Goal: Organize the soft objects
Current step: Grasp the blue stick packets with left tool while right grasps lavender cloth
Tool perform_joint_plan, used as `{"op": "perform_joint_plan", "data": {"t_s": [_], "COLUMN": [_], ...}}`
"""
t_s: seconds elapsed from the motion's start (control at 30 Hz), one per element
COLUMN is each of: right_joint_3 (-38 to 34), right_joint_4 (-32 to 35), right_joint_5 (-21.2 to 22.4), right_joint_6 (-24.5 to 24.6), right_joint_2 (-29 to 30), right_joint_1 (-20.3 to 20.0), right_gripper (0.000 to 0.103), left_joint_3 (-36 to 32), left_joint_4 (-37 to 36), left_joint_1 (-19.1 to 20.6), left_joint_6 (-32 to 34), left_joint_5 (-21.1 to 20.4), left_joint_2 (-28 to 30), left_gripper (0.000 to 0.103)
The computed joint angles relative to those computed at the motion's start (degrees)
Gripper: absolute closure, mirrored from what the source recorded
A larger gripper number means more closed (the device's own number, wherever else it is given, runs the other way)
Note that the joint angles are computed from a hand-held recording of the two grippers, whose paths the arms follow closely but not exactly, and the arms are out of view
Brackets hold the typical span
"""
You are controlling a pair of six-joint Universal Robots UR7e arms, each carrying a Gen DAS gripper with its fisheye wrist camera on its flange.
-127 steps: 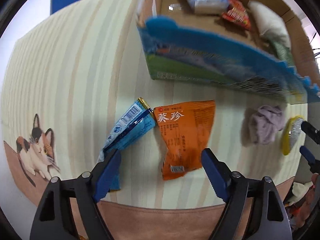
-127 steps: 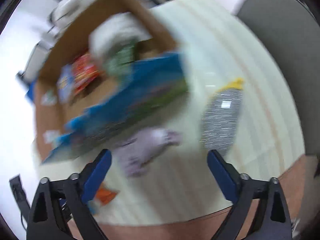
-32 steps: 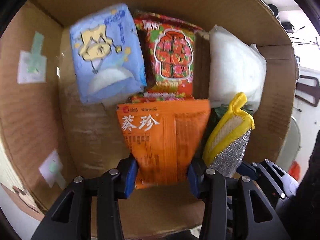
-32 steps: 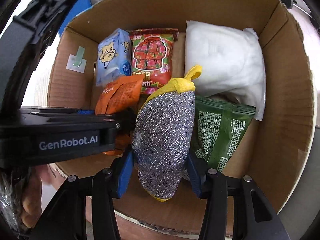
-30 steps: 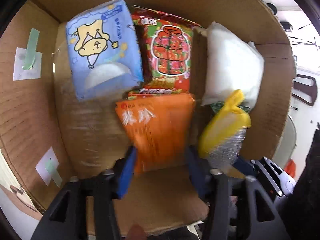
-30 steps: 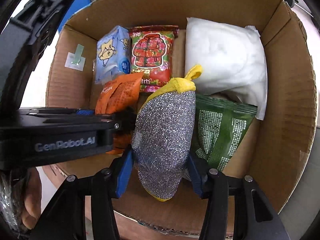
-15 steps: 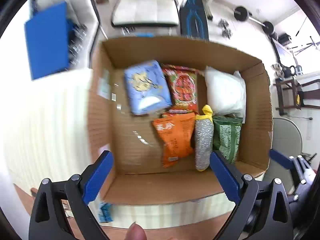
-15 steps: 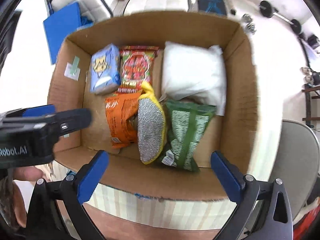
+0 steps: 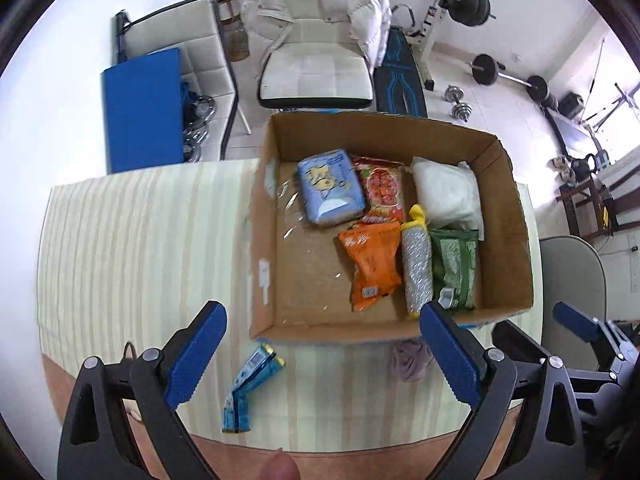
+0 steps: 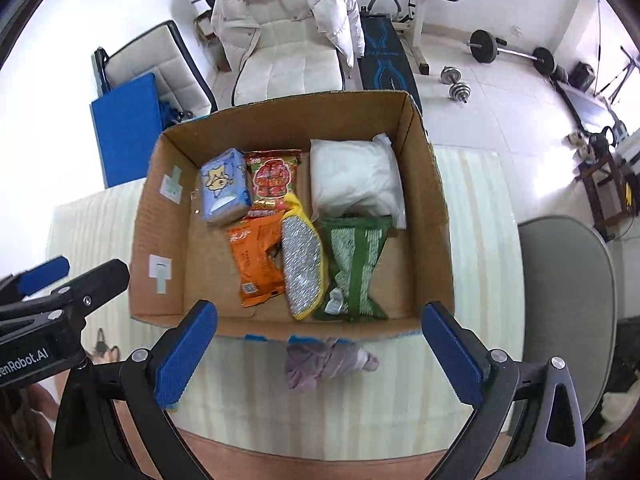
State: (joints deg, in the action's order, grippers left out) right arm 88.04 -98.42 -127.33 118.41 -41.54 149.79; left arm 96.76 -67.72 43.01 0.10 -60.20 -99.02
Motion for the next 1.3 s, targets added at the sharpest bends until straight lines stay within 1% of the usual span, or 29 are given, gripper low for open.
{"op": "perform_joint_plan", "data": {"t_s": [0.1,0.13,0.17,0.2,0.23,0.27,0.3,0.37,0.43,0.47,0.53,0.57,0.63,0.77,0.8,0.83,0.87,0.9,0.93,0.97,1.0,1.03,1.07,1.13,1.2,1.3], "right_joint_3": [2.24,4.01,5.21,6.02,7.75,9.12,9.81,12.41,15.7,16.94,18.67,19.58,20.57,21.07,20.86,20.51,20.16,20.05,19.96,20.0,19.95,20.02,19.73,19.25,19.08,17.78], "right_joint_4": [-6.87,-11.63,-14.89,-16.86,-20.73,-23.5,-24.81,-29.08,-35.2,-37.55,-41.31,-43.54,-47.19,-52.71,-52.97,-53.06,-53.14,-53.0,-53.42,-54.4,-55.11,-56.02,-55.73,-55.24,-56.0,-54.42], "right_joint_5": [-0.63,-0.59,0.08,0.74,2.04,2.77,3.3,5.22,5.92,5.92,5.03,4.34,3.38,2.53,2.46,2.35,2.64,3.13,3.72,4.55,5.04,5.23,5.78,6.77,7.71,11.02], "right_joint_6": [1.19,1.22,1.73,2.22,3.17,4.22,5.31,9.2,12.48,13.87,16.11,17.49,18.83,17.58,17.23,16.81,15.76,15.19,14.16,12.63,11.38,10.4,9.57,8.13,6.38,3.83], "right_joint_2": [0.55,0.91,1.33,1.71,2.35,2.89,3.39,4.53,5.49,5.91,6.87,7.65,9.09,11.69,12.07,12.53,13.01,13.11,13.39,13.73,13.98,14.27,14.44,14.72,15.14,15.92], "right_joint_1": [1.95,2.75,3.3,3.55,3.88,4.14,4.33,4.48,4.36,4.17,3.77,3.31,2.38,-0.08,-0.47,-0.92,-1.67,-2.07,-2.68,-3.41,-4.02,-4.17,-4.22,-3.87,-3.32,-1.69], "right_gripper": [0.0,0.0,0.0,0.0,0.0,0.0,0.0,0.0,0.0,0.0,0.0,0.0,0.001,0.002,0.002,0.006,0.01,0.022,0.036,0.041,0.051,0.063,0.067,0.075,0.077,0.077], "left_joint_3": [0.68,1.49,2.1,3.11,3.85,4.31,4.71,5.27,6.6,7.14,8.54,9.19,10.38,12.75,13.42,13.83,13.82,13.61,13.36,12.1,10.59,9.19,7.92,6.79,6.71,8.19], "left_joint_4": [0.97,1.18,1.4,1.54,1.93,2.3,2.97,2.86,1.34,0.51,-1.42,-2.84,-4.71,-7.14,-7.86,-8.17,-6.82,-5.01,-4.9,-2.38,0.45,2.61,4.0,5.79,7.36,9.52], "left_joint_1": [1.86,2.94,3.8,5.38,7.16,8.95,11.54,15.62,18.41,19.78,21.32,21.99,22.67,23.83,23.91,24.15,24.3,24.33,24.25,24.55,25.05,25.65,26.42,27.18,27.73,27.15], "left_joint_6": [0.57,0.62,0.91,1.37,1.55,1.71,1.69,2.26,3.53,4.48,5.91,7.12,8.86,11.83,12.64,13.22,12.66,11.55,11.42,9.6,7.04,4.64,2.75,0.74,-0.59,-1.11], "left_joint_5": [3.43,5.81,7.76,10.27,12.19,13.43,14.74,16.39,18.33,18.85,20.09,20.09,21.21,22.83,23.31,23.34,23.39,23.41,22.69,21.04,19.41,17.6,15.49,13.54,11.95,11.24], "left_joint_2": [-2.58,-3.84,-4.73,-5.69,-6.11,-6.15,-5.85,-5.24,-5.18,-4.87,-4.51,-4.23,-3.82,-2.22,-2.07,-1.7,-1.19,-0.83,-0.8,-0.06,0.94,1.73,2.19,2.36,1.46,-1.17], "left_gripper": [0.004,0.004,0.004,0.004,0.004,0.004,0.004,0.004,0.012,0.013,0.013,0.013,0.013,0.013,0.02,0.031,0.041,0.054,0.061,0.066,0.073,0.072,0.072,0.073,0.073,0.073]}}
